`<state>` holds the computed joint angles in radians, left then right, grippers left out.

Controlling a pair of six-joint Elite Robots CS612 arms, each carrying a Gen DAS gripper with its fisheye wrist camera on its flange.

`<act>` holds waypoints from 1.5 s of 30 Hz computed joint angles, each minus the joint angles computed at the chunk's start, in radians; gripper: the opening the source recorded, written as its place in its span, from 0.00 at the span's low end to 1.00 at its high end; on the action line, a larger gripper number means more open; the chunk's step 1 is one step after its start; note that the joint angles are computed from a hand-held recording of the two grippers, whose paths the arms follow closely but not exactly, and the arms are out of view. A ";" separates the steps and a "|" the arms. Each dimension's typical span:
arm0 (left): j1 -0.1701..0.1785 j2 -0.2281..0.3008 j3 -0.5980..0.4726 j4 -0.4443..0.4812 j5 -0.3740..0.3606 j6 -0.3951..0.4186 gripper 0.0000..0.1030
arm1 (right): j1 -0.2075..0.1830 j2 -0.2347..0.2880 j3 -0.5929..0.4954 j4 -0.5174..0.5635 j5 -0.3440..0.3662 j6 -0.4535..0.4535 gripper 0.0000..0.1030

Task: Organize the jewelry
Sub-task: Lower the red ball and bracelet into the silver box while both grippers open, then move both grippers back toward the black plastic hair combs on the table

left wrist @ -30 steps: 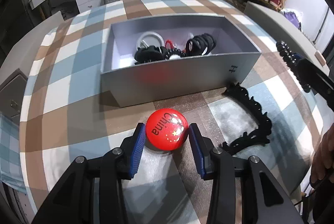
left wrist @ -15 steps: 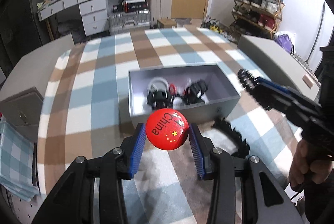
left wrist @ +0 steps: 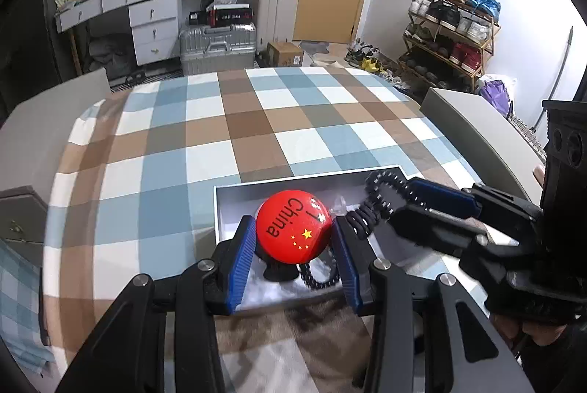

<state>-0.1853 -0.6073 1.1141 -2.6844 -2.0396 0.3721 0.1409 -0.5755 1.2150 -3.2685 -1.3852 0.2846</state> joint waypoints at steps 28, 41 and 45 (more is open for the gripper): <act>0.009 0.066 -0.115 0.153 -0.132 0.007 0.37 | -0.015 0.033 -0.057 0.080 -0.004 0.027 0.59; 0.006 0.022 -0.026 0.035 -0.073 -0.007 0.58 | 0.002 -0.006 0.029 -0.055 -0.153 0.051 0.89; 0.004 0.001 0.015 -0.031 -0.038 -0.033 0.64 | 0.010 -0.021 0.066 -0.122 -0.192 0.044 0.96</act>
